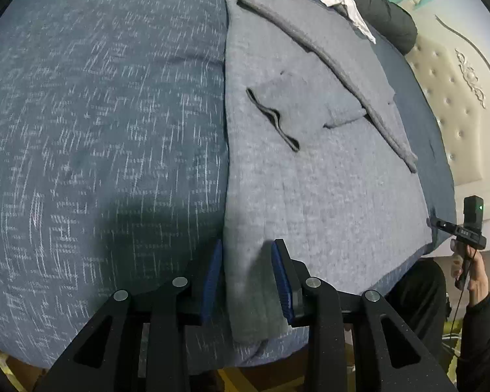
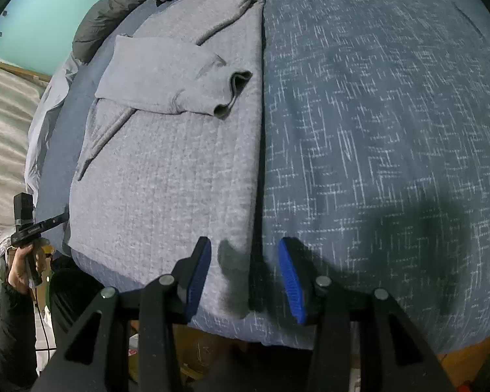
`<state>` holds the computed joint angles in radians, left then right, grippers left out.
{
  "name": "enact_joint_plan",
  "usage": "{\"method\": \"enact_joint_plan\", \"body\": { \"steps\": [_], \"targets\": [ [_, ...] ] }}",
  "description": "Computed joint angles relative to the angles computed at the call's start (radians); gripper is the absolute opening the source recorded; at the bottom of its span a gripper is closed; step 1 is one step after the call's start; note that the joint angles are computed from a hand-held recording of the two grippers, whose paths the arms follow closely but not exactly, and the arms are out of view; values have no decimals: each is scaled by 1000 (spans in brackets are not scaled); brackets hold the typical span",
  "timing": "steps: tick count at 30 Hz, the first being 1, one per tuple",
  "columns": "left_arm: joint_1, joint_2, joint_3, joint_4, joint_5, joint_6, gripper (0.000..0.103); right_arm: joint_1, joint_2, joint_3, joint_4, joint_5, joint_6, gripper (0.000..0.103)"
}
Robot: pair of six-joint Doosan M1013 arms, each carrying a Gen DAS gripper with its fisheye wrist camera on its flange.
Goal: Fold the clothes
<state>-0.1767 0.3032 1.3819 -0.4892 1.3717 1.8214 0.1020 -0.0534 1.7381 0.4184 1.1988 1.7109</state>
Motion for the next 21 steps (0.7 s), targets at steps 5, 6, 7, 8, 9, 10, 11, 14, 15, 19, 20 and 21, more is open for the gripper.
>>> {"method": "enact_joint_plan", "body": {
  "steps": [5, 6, 7, 8, 9, 10, 11, 14, 15, 19, 20, 21],
  "targets": [
    [2, -4, 19, -8, 16, -6, 34, 9, 0, -2, -8, 13, 8, 43],
    [2, -5, 24, -12, 20, -1, 34, 12, 1, -3, -11, 18, 12, 43],
    [1, -6, 29, -14, 21, 5, 34, 16, 3, -5, -15, 25, 16, 43],
    [0, -8, 34, -16, 21, 11, 34, 18, 4, -6, -18, 30, 18, 43],
    [-1, -10, 39, -17, 19, 15, 34, 20, 5, -7, -22, 35, 18, 43],
    [-2, -12, 44, -17, 16, 18, 34, 22, 5, -7, -22, 40, 17, 43],
    [-2, -15, 48, -20, 14, 24, 30, 22, 5, -5, -17, 42, 14, 43],
    [-4, -27, 60, -24, -1, 48, 11, 21, 2, 1, 5, 35, 1, 42],
    [-4, -32, 63, -24, -7, 57, 9, 22, 0, 3, 10, 33, -4, 33],
    [-1, -49, 67, -33, -22, 87, 4, 31, -5, 6, 6, 23, -12, 15],
    [1, -52, 67, -35, -23, 93, 4, 29, -10, 9, 9, 17, -15, 10],
    [3, -56, 68, -37, -24, 98, 4, 27, -15, 11, 11, 11, -17, 8]
  ]
}}
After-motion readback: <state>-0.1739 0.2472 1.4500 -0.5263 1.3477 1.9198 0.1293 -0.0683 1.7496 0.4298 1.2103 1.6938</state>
